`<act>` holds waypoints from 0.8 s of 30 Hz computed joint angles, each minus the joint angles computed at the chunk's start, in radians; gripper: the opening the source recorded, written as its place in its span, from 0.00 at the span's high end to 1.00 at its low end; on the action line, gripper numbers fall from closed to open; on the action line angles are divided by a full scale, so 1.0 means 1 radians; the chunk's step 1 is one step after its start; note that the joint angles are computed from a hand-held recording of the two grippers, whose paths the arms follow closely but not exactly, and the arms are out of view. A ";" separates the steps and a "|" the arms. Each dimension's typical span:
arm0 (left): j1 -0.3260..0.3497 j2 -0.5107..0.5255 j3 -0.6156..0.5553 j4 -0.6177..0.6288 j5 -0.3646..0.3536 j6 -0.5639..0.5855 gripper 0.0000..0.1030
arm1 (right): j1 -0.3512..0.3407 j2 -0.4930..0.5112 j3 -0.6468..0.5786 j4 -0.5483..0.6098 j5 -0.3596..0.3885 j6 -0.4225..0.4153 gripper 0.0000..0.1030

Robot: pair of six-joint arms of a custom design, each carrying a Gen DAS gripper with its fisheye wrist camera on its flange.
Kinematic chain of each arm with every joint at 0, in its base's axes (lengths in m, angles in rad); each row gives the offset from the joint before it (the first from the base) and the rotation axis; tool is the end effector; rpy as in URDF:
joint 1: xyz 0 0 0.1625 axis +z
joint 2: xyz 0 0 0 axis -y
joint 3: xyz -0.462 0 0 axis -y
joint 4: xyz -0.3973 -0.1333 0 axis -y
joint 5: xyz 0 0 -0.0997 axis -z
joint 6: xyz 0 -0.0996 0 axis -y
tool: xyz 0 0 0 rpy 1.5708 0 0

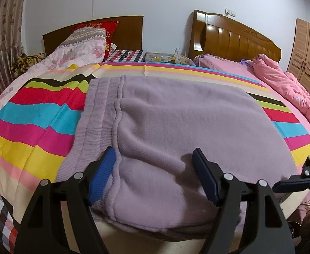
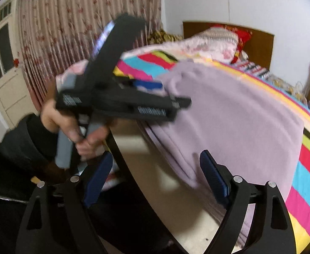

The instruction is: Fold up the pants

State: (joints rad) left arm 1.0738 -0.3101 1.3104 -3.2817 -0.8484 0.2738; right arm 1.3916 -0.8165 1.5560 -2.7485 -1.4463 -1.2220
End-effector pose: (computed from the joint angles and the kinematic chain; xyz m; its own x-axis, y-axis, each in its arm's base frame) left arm -0.1963 -0.7796 -0.0225 -0.7352 0.1595 -0.6589 0.5818 0.6472 -0.4925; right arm 0.0111 -0.7562 0.1842 -0.4886 -0.7946 0.3603 -0.8712 0.4220 -0.2507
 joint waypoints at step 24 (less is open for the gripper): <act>-0.227 0.069 0.152 -0.540 0.345 0.180 0.02 | -0.176 -0.223 0.366 -0.718 0.070 0.202 0.05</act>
State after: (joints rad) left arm 0.8470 -0.2407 1.4621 -3.8220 -0.5031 0.4543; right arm 1.2157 -1.0398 1.9220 -3.4668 -1.3768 -1.0196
